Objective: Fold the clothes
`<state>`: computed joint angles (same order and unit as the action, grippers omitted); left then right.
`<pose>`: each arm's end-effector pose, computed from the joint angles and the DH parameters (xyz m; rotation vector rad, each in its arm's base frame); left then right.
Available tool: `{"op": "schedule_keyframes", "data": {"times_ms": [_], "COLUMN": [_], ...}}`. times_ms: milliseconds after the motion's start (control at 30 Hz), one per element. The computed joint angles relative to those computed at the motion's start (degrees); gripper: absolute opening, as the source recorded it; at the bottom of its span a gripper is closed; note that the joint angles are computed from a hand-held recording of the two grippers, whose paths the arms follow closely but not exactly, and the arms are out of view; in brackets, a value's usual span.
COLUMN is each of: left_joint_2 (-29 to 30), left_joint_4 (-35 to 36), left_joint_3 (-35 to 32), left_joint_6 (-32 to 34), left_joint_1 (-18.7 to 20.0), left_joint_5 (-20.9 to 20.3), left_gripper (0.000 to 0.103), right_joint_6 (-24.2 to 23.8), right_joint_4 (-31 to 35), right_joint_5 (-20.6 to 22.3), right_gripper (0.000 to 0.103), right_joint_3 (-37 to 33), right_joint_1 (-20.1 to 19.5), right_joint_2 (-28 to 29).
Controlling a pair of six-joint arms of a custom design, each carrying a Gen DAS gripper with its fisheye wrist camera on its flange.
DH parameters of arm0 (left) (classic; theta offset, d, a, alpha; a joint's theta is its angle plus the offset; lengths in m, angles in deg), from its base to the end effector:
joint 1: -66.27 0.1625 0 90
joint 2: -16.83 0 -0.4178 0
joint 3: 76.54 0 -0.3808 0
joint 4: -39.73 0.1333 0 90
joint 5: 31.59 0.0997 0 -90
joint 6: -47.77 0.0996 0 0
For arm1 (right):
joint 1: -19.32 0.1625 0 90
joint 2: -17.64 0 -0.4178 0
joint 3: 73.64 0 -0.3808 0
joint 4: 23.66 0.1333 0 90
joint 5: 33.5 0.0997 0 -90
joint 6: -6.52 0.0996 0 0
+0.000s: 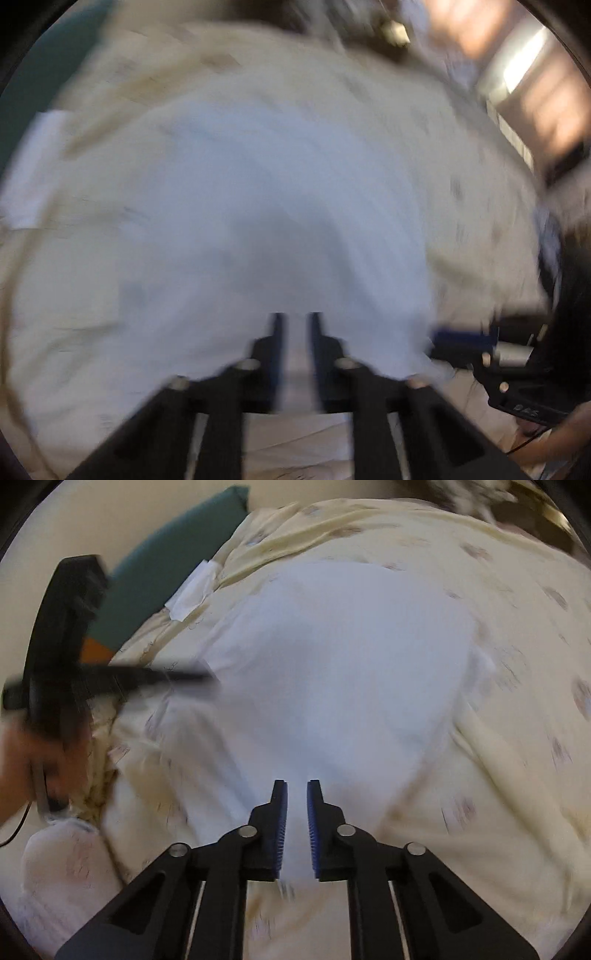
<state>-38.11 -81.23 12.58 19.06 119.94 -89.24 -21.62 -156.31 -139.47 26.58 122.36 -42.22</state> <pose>-0.2347 -0.6341 0.2010 0.1950 2.6076 -0.3458 0.2393 -0.5639 0.1855 0.9983 -2.6802 0.0040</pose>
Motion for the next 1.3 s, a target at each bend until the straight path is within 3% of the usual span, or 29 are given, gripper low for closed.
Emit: {"op": "schedule_keyframes", "data": {"times_ms": [67, 167, 233, 300, 400, 467, 600, 733, 800, 867, 967, 1033, 1133, 1200, 1233, 1267, 1300], "left_joint_2": [2.58, 0.33, -3.13, -6.85, -9.72, -10.22, -8.57, -1.37, -3.72, -6.49, -8.81, -9.69, -7.04, -2.15, 0.90, 4.14, 7.44], "left_joint_4": [3.67, 4.51, 3.45, 4.22, 6.96, 6.10, -4.42, 4.66, 2.92, 4.82, 10.08, 11.86, 12.98, 12.93, 13.51, 14.29, 15.48], "left_joint_3": [-1.06, 2.77, 6.94, 10.28, 13.16, 14.02, 16.11, 13.99, 18.86, 20.07, 19.46, 16.89, 6.35, -3.18, -8.43, -14.11, -19.87], "left_joint_6": [-2.95, -3.81, -3.42, -6.02, -10.53, -12.29, -4.12, -5.54, -10.23, -16.15, -16.23, -12.71, -7.14, -2.26, 0.60, 3.56, 6.13], "left_joint_1": [1.16, 1.72, 2.04, 2.20, 0.68, -0.95, -5.85, -7.45, -6.48, -5.35, -6.99, -8.03, -10.44, -11.90, -12.92, -13.85, -14.75], "left_joint_5": [-1.33, -1.07, -1.68, -2.17, -1.11, -2.33, -8.21, -9.66, -10.82, -13.58, -15.10, -15.62, -9.48, -8.04, -8.30, -8.61, -9.01], "left_gripper": [0.006, 0.002, 0.002, 0.002, 0.002, 0.000, 0.006, 0.008, 0.007, 0.002, 0.003, 0.006, 0.020, 0.023, 0.023, 0.023, 0.023], "right_joint_6": [1.25, 0.61, -1.74, 0.94, 2.64, 1.38, -2.47, -3.30, -4.38, -2.81, -3.42, -3.75, -3.58, 1.66, 4.36, 7.48, 11.14], "right_joint_4": [4.47, 8.66, 4.82, 7.15, 10.94, 8.99, 1.33, -2.39, -1.32, 4.03, 7.54, 8.61, 9.08, 10.71, 12.05, 14.86, 18.13], "right_joint_5": [-1.53, -6.81, -5.53, -3.44, -4.12, -3.98, -3.57, -10.74, -10.64, -12.11, -13.03, -14.26, -16.80, -19.50, -20.97, -22.35, -23.69], "right_gripper": [0.011, 0.009, 0.009, 0.008, 0.008, 0.007, 0.014, 0.012, 0.012, 0.012, 0.012, 0.012, 0.016, 0.029, 0.030, 0.038, 0.054], "right_joint_3": [-2.43, -0.64, 4.12, 6.45, 9.56, 12.40, 17.73, 19.88, 20.09, 18.30, 17.35, 16.25, 13.37, 8.46, 6.08, 4.08, 1.65], "right_joint_1": [0.26, -0.11, -1.51, -3.99, -7.24, -8.03, -7.76, -6.79, -7.74, -7.17, -6.65, -5.96, -4.41, -1.85, -0.59, 0.73, 2.14], "right_joint_2": [3.66, 5.76, 2.22, -1.53, -5.73, -8.94, -14.62, -13.40, -13.86, -14.70, -18.96, -22.15, -26.26, -26.28, -26.71, -28.62, -30.25]}}
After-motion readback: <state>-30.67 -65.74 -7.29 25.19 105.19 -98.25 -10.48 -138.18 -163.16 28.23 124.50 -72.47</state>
